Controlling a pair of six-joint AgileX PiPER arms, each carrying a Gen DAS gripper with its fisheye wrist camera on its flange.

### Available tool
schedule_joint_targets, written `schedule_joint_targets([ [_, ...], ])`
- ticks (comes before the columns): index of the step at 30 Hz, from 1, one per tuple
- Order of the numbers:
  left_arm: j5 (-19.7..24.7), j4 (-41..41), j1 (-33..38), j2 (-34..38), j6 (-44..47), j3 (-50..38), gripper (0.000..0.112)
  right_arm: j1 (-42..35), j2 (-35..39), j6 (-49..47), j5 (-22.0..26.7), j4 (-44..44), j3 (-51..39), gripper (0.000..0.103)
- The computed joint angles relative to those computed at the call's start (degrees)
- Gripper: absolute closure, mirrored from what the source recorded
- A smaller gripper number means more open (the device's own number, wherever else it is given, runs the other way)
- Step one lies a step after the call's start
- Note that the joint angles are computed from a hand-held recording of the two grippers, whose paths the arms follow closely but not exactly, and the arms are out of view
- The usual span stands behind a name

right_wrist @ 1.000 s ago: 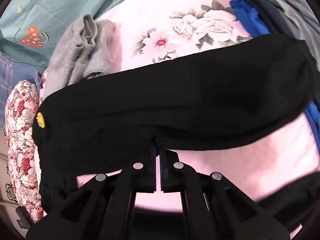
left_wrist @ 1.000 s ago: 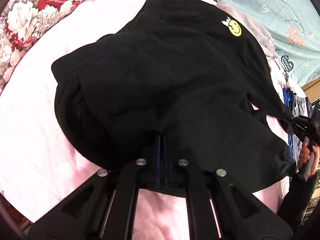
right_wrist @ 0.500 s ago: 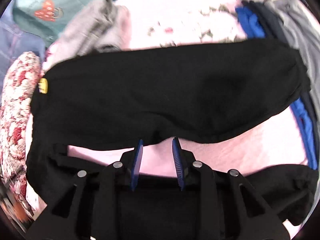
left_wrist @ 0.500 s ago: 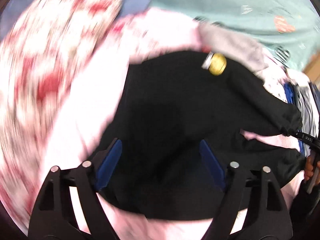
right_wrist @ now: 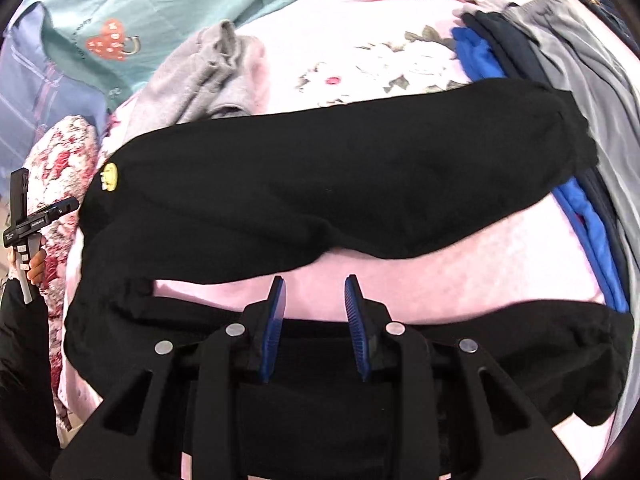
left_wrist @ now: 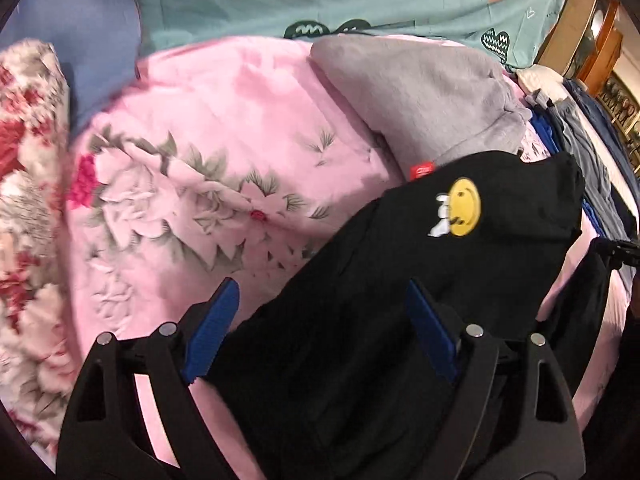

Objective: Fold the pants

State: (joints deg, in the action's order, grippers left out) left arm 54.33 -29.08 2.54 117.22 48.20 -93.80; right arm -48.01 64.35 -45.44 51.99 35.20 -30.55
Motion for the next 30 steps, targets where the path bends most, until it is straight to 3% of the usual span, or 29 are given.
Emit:
schedule_joint_targets([
  [1,0.7,-0.9,0.4,1.2,-0.3,-0.9,0.059,0.8,-0.2,1.6,-0.8,-1.0,0.2,0.072],
  [2,2.4,-1.9,0.9,2.9,-0.3,-2.4,0.105,1.5,-0.2,2.7,-1.5,-1.6,0.3,0.072],
  [3,3.5,-3.1,1.3,4.4,-0.4,-3.5,0.106,3.0,-0.2,4.5,-2.5,-2.5,0.3,0.072],
  [7,-2.5,-7.4,1.7,1.2,5.0,3.2,0.106,9.6,-0.4,10.6,-5.1,-4.9,0.0,0.072],
  [12,-5.3,-19.0,5.0,-4.3,16.3,12.2,0.106,27.1,2.3,21.3,-9.5,-10.9,-3.9,0.072],
  [14,-6.1,-23.6,6.2,-6.4,21.4,16.0,0.106,35.5,5.2,22.4,-12.2,-12.8,-7.7,0.069],
  [16,-6.3,-25.9,6.6,-7.8,24.4,17.9,0.106,42.8,9.3,21.3,-15.4,-14.5,-13.0,0.056],
  [19,-5.3,-28.3,7.3,-8.8,26.8,18.9,0.106,50.1,17.0,12.9,-18.1,-14.5,-22.5,0.054],
  [21,-4.6,-29.6,7.8,-9.0,28.2,19.4,0.106,52.6,22.7,7.6,-17.2,-13.9,-29.3,0.054],
  [25,-3.6,-30.4,8.4,-8.6,29.1,19.3,0.106,55.5,37.8,6.0,-8.4,-17.1,-47.9,0.054],
  [30,-3.2,-30.1,8.6,-7.7,28.5,18.9,0.106,56.3,47.2,5.5,-1.8,-18.0,-59.7,0.057],
])
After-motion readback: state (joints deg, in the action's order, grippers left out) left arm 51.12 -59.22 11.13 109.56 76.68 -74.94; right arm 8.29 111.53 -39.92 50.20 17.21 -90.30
